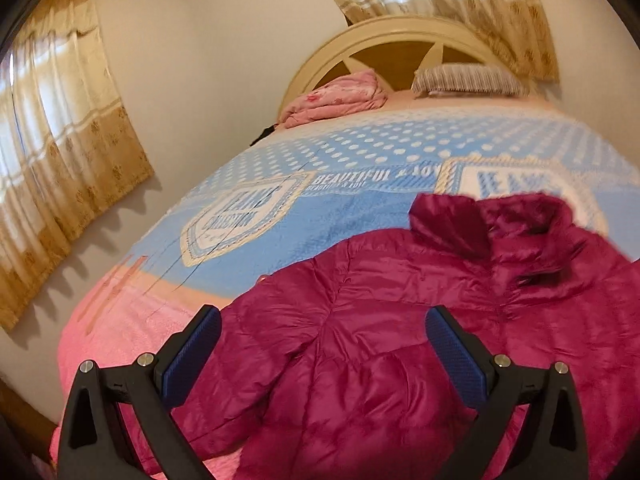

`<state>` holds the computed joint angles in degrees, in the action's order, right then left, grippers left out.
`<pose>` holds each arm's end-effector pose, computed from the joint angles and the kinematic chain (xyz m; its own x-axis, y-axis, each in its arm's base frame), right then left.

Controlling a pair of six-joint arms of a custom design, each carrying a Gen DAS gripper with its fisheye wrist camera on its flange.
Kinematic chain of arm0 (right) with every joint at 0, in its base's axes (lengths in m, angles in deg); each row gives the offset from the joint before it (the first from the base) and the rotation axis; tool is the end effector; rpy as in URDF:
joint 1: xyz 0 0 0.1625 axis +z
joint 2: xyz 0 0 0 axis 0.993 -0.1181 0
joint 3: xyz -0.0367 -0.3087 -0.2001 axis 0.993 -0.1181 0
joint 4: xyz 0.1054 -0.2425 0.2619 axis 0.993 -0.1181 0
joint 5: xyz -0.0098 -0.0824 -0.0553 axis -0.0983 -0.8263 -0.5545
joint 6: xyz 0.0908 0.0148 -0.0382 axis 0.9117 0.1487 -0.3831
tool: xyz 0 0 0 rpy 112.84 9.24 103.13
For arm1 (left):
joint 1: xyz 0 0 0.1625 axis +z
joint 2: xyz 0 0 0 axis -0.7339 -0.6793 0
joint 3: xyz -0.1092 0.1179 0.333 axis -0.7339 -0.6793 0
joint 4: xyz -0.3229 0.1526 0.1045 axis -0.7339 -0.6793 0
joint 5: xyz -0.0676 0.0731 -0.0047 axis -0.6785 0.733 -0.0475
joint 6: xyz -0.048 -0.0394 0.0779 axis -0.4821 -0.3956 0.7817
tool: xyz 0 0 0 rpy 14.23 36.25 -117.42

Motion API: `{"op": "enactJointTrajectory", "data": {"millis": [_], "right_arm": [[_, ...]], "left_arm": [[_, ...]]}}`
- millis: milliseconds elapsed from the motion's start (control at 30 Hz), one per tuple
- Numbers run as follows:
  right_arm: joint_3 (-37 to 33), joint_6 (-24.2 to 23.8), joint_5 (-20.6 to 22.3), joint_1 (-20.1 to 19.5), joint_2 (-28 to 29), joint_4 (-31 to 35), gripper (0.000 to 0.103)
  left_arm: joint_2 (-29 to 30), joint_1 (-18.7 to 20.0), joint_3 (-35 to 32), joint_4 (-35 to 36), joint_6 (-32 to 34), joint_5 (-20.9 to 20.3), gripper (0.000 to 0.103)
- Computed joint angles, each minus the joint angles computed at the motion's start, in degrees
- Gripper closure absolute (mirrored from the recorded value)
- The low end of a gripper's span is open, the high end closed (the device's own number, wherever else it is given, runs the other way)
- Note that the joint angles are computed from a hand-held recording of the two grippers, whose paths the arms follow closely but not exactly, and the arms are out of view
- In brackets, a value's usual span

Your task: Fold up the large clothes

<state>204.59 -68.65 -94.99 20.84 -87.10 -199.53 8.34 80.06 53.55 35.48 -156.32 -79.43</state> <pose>0.1921 -0.4381 0.1581 -0.7571 -0.1126 0.6435 -0.5408 0.6606 -0.5207 -0.2095 -0.3987 0.1357 -0.2861 -0.6251 -0.7262 0.4088 0.6059 -0.6825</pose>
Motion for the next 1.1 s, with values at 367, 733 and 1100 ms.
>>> {"op": "enactJointTrajectory", "data": {"millis": [367, 733, 1100], "right_arm": [[-3.65, 0.10, 0.01, -4.45, 4.95, 7.28, 0.053], [-4.39, -2.51, -3.74, -3.55, 7.51, 4.14, 0.051], [-4.65, -3.17, -4.32, -3.46, 8.04, 3.50, 0.050]], "left_arm": [[-0.65, 11.16, 5.29, -15.78, 10.58, 0.78, 0.001], [0.00, 11.46, 5.77, -16.32, 9.22, 1.54, 0.001], [0.19, 11.68, 5.49, -15.77, 8.69, 1.84, 0.001]]}}
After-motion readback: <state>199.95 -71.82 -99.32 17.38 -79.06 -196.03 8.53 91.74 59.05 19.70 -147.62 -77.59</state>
